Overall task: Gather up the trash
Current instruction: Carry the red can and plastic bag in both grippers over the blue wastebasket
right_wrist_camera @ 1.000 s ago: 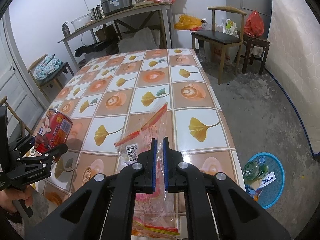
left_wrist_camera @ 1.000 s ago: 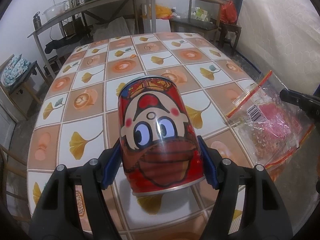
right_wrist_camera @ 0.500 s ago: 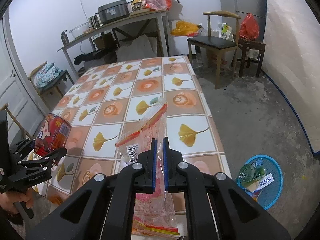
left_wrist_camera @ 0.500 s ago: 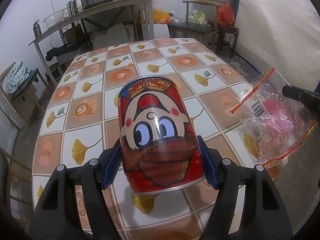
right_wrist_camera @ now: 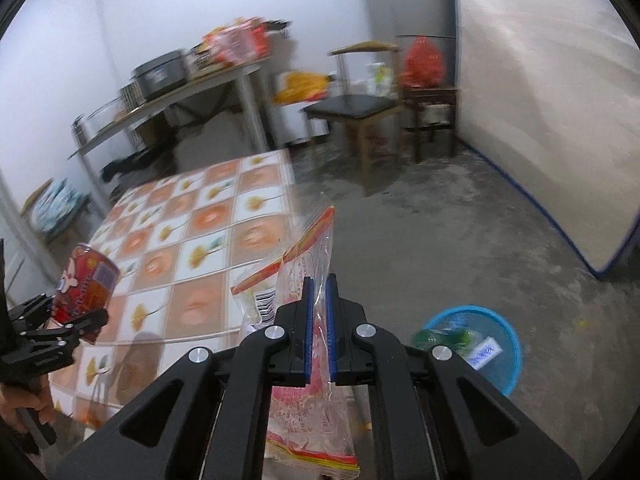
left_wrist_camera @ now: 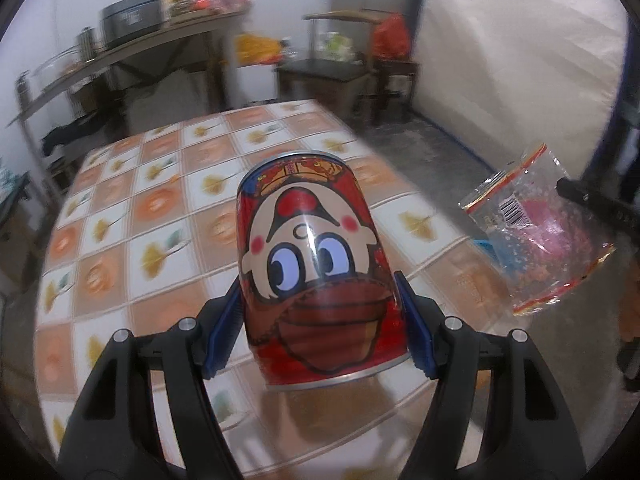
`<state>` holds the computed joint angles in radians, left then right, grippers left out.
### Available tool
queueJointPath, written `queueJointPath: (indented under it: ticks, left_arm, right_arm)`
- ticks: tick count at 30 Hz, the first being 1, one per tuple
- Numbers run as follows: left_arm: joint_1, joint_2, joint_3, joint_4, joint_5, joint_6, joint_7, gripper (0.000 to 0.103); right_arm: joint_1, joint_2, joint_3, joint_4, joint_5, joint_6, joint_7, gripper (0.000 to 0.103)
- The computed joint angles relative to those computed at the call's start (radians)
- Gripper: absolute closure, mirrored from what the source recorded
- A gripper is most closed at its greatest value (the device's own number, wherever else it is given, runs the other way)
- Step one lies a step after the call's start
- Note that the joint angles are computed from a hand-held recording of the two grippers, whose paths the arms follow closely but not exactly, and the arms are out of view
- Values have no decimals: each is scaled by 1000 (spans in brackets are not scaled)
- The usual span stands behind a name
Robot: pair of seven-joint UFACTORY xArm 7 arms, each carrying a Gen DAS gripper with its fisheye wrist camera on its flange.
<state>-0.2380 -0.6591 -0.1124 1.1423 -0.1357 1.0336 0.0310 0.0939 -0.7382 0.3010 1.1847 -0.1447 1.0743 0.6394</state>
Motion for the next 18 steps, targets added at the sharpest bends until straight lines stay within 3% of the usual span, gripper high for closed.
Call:
queueJointPath:
  ticks: [9,18]
  left_arm:
    - [-151,247,-49,218,-161,10,51,37]
    - [-260,652,-153,574,-200,143,-9,37]
  right_arm:
    - [-111,-250,-118,-170,-40,133,9,97]
    - [-234,-461,-242,-385,-57,216,-17,97]
